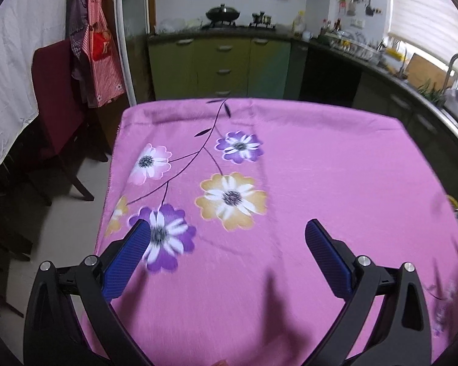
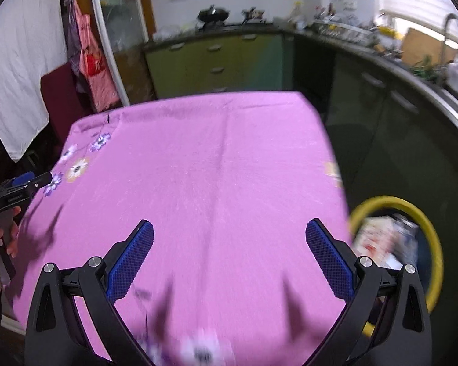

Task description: Collect trash

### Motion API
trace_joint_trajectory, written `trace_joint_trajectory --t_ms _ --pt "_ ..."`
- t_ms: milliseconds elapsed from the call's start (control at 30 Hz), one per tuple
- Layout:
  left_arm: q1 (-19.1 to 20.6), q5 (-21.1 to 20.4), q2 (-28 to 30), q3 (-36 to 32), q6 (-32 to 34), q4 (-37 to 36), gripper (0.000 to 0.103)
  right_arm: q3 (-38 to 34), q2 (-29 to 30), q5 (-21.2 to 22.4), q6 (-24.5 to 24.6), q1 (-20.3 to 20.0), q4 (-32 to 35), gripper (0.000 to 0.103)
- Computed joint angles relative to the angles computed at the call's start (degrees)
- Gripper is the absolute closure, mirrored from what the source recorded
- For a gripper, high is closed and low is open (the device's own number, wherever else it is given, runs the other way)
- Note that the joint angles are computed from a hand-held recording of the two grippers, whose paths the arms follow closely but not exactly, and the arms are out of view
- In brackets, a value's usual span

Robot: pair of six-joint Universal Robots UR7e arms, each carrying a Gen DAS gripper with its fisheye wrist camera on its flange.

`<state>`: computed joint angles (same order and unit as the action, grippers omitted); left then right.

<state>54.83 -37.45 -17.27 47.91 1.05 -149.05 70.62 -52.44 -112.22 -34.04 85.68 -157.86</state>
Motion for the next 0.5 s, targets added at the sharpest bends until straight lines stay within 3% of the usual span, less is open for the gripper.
trace_joint_trajectory --t_ms 133,300,500 --pt "1.58 -0.64 4.53 -9.77 -1.42 8.46 0.006 -12.47 8.85 -3.51 -0.45 -0.25 6.1 0.005" --pt "2.32 -1.2 7.65 -16.43 -2.49 13.37 0.006 -24.0 16.17 -5.42 -0.57 -0.38 10.47 0.005" --pt "2.68 -1.76 10.2 -21.14 -3.09 17.1 0.006 -28.02 18.99 -6.89 -1.02 -0.5 11.93 0.005"
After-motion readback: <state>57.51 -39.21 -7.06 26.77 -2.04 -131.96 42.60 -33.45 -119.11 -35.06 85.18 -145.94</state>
